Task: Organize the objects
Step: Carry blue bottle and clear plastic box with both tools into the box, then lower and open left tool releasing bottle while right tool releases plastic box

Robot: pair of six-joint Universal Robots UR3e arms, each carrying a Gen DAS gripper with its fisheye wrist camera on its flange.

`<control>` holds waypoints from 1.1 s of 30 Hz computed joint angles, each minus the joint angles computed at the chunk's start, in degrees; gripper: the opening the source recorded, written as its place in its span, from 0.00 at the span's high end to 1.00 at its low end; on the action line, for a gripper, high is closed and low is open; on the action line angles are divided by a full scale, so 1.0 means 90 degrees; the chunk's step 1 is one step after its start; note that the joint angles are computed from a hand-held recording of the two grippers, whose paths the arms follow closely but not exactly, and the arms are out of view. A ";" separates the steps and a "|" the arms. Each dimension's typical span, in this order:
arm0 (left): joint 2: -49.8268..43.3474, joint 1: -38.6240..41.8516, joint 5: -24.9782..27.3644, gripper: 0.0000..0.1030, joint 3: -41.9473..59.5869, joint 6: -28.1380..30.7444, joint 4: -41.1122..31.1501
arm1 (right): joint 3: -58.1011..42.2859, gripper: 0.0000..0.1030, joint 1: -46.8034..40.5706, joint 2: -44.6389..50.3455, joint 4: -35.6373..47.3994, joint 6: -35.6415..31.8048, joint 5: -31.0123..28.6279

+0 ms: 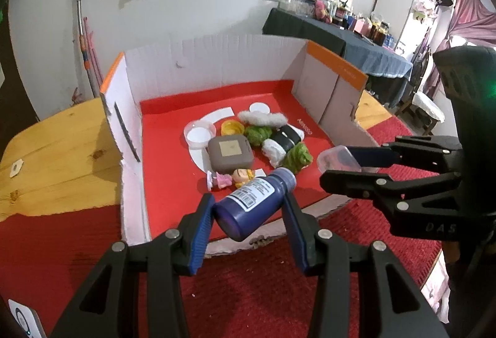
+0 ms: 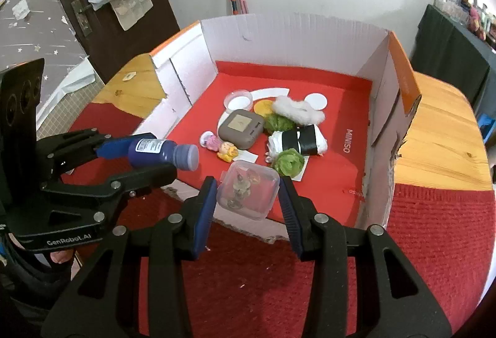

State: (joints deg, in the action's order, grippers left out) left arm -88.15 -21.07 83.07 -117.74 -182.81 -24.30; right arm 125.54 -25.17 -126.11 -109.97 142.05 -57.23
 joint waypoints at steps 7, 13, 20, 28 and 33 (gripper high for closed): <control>-0.0415 0.0055 -0.0161 0.55 0.0241 0.0106 -0.0133 | -0.0136 0.62 0.0181 0.0676 -0.0224 0.0057 -0.0151; -0.0683 0.0085 -0.0202 0.55 0.0371 0.0173 -0.0192 | -0.0272 0.62 0.0320 0.1130 -0.0307 0.0099 -0.0221; -0.0929 0.0141 -0.0231 0.54 0.0456 0.0172 -0.0153 | -0.0177 0.62 0.0380 0.1349 -0.0721 0.0226 -0.0292; -0.1202 0.0145 -0.0257 0.54 0.0551 0.0137 -0.0074 | -0.0121 0.62 0.0427 0.1619 -0.1061 0.0314 -0.0337; -0.1316 0.0161 -0.0242 0.55 0.0617 0.0122 -0.0026 | -0.0051 0.62 0.0416 0.1741 -0.1320 0.0380 -0.0324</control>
